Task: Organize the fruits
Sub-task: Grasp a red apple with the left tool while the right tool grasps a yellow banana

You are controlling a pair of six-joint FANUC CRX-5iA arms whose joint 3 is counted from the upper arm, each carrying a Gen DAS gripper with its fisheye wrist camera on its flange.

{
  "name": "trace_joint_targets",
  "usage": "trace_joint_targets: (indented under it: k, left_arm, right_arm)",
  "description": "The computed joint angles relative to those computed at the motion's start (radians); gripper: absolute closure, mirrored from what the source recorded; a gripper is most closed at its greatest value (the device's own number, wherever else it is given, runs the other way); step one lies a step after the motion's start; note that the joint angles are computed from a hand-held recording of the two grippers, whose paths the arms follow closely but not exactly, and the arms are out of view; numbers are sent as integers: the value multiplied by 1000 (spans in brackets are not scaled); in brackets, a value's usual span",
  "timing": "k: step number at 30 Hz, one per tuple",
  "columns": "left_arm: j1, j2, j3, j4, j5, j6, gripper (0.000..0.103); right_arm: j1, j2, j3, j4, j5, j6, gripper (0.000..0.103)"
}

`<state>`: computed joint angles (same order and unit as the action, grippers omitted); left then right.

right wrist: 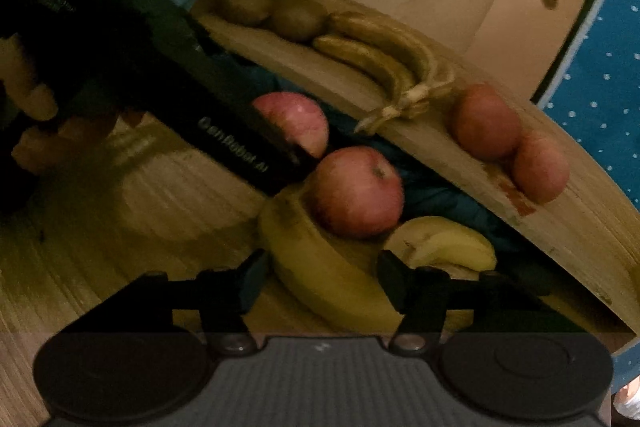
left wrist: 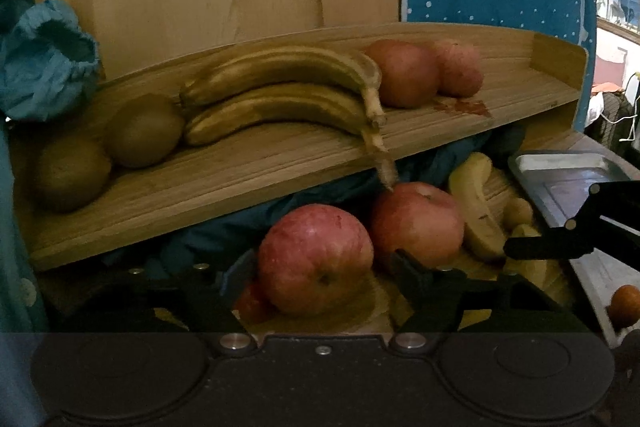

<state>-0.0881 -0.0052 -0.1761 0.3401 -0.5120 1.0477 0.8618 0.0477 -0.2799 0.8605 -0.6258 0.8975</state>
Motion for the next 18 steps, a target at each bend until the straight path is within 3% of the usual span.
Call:
trace_joint_targets:
  k: [9, 18]
  left_arm:
    - [1, 14, 10, -16, 4, 15, 33]
    - [26, -42, -66, 86, -8, -77, 34]
  right_arm:
    - [-1, 15, 3, 18, 6, 13, 44]
    - [30, 19, -4, 85, -55, -34, 53]
